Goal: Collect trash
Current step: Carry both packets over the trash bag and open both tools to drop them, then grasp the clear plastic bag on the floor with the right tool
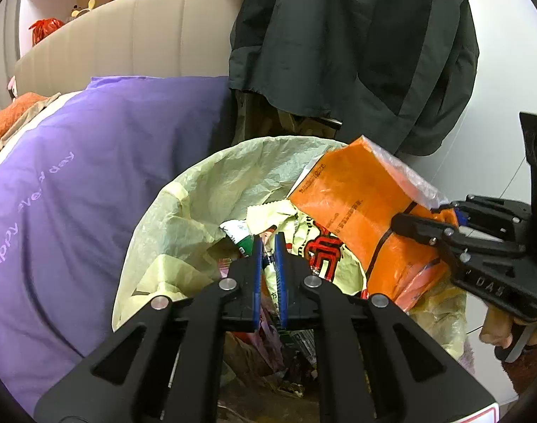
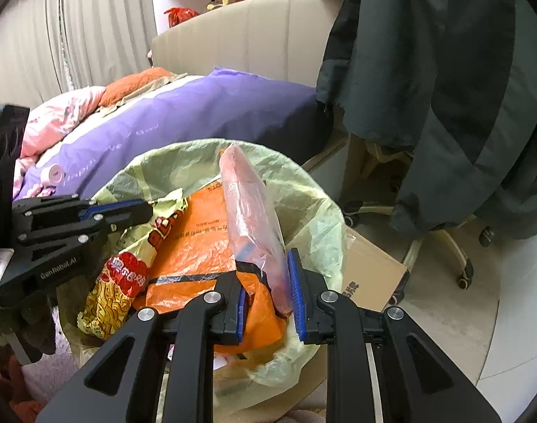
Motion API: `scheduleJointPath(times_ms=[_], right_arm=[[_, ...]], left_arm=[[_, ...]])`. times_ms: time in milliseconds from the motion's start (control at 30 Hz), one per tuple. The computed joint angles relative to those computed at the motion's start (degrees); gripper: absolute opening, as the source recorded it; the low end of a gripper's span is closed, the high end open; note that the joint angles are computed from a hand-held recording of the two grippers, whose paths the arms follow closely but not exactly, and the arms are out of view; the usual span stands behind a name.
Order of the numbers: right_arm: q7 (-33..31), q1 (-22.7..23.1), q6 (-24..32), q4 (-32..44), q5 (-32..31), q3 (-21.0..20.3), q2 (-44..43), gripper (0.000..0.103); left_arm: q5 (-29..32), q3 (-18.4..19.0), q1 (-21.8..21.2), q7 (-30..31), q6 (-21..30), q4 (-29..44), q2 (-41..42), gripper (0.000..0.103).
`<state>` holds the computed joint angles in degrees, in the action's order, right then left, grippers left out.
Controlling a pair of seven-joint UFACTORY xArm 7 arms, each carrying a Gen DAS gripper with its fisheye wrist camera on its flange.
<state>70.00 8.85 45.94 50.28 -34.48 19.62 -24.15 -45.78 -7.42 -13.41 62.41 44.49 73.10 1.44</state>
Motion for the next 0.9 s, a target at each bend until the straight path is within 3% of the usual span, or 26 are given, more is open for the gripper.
scheduleJointPath(times_ms=[233, 367, 467, 500, 567, 600, 767, 900], right_arm=[[2.98, -0.72, -0.20, -0.86, -1.38, 0.82, -2.12, 0.022], [6.04, -2.08, 0.13, -1.57, -3.20, 2.36, -4.73, 0.037], [6.47, -2.33, 0.86, -1.37, -3.51, 3.43, -5.95, 0.042], [6.32, -2.33, 1.32, -1.03, -3.29, 3.69, -5.85, 0.043], [5.58, -1.96, 2.36, -0.27, -2.56, 3.95, -5.79, 0.058], [5.41, -1.78, 2.67, -0.09, -2.34, 4.10, -5.89, 0.060], [6.23, -0.91, 7.74, 2.09, -2.21, 7.31, -6.91, 0.061], [9.42, 0.07, 13.48, 4.35, -3.38, 12.42, -7.84, 0.061]], left_arm=[[-2.89, 0.65, 1.33, -0.54, 4.73, 2.46, 0.60, 0.009], [-4.30, 1.00, 2.22, -0.77, 7.39, 4.18, 0.62, 0.024], [-5.53, 1.35, 2.80, -0.07, 9.18, 4.70, 0.03, 0.032], [-6.19, 1.61, 3.12, 0.09, 10.27, 4.95, -0.16, 0.032], [-6.98, 1.95, 3.48, 0.11, 11.19, 4.92, -0.76, 0.034], [-7.36, 2.20, 3.69, 0.29, 11.64, 4.83, -1.17, 0.034], [-8.93, 3.76, 4.76, 1.34, 12.19, 3.75, -3.12, 0.035], [-9.45, 5.32, 6.15, 1.32, 13.72, 3.13, -3.84, 0.036]])
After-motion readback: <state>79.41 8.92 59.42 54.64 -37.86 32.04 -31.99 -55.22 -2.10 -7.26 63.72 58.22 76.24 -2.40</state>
